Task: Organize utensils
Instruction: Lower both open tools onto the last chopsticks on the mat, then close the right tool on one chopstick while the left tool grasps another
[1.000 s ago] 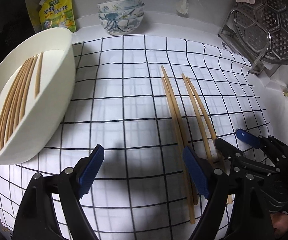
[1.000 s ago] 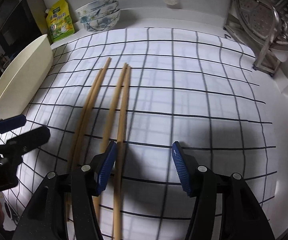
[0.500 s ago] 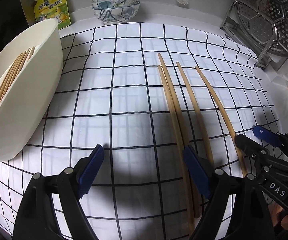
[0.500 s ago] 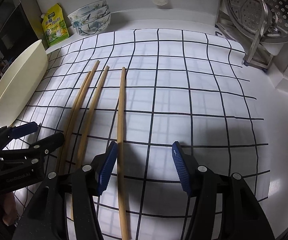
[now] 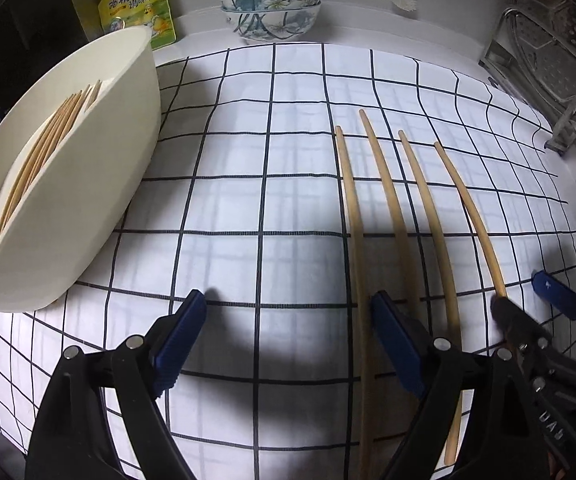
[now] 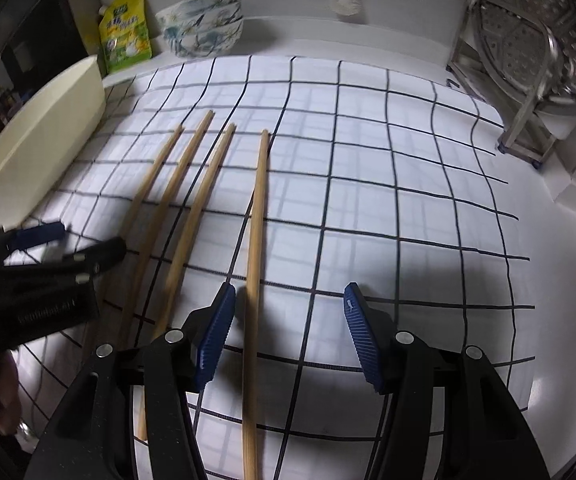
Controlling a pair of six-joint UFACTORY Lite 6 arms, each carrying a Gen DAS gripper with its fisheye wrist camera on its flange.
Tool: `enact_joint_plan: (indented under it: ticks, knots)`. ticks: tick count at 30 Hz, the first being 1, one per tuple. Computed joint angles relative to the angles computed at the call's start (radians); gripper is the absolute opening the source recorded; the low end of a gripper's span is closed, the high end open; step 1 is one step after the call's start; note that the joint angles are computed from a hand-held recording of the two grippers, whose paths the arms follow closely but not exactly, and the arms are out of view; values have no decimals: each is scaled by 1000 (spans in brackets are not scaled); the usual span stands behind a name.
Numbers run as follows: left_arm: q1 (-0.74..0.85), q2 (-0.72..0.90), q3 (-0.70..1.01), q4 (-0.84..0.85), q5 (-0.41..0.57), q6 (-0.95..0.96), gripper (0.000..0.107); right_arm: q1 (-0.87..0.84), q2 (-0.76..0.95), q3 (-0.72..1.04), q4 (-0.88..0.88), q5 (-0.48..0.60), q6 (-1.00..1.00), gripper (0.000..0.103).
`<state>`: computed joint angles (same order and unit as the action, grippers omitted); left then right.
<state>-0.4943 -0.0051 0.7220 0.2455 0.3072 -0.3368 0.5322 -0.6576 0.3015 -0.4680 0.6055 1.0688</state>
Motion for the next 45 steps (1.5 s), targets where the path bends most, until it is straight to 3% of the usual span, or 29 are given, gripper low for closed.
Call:
enact_joint_plan:
  ticks: [1,5,7,9,10,11,12,16,20,27,31,37,45]
  knots:
    - [-6,-2,-1,-2,-4,2,78,21,12,2,-22,2,27,54]
    - [-32,-25,-6,-91,-5,108,51,58,23,4,-55,-1,73,48]
    - [-38,-28,-3,-127,-2,151,33,70,32,12,-59,-5,71,38]
    - [-37,-23,9,-184,7,220,9,88,45,22,-67,-7,80,20]
    - [-33,-22,11,-225,11,267,7,94,56,29,-69,-11,79,16]
    - [-28,-18,17,-254,15,300,7,98,69,37,-73,-13,81,8]
    - [-23,-16,19,-275,17,324,7,96,80,44,-73,-15,81,7]
    - [16,-3,47,-391,59,451,7,21,56,47,42,-57,-37,6]
    - [68,-26,75,-465,123,552,7,-5,8,82,99,-25,-79,6]
    - [217,-140,169,-595,280,755,7,5,71,283,105,25,-87,6]
    - [369,-126,286,-706,399,909,7,58,244,499,45,14,-45,6]
    - [594,-40,495,-790,474,1091,7,105,570,856,36,-34,-66,6]
    - [798,294,850,-795,524,1179,7,143,1169,1549,206,16,-247,6]
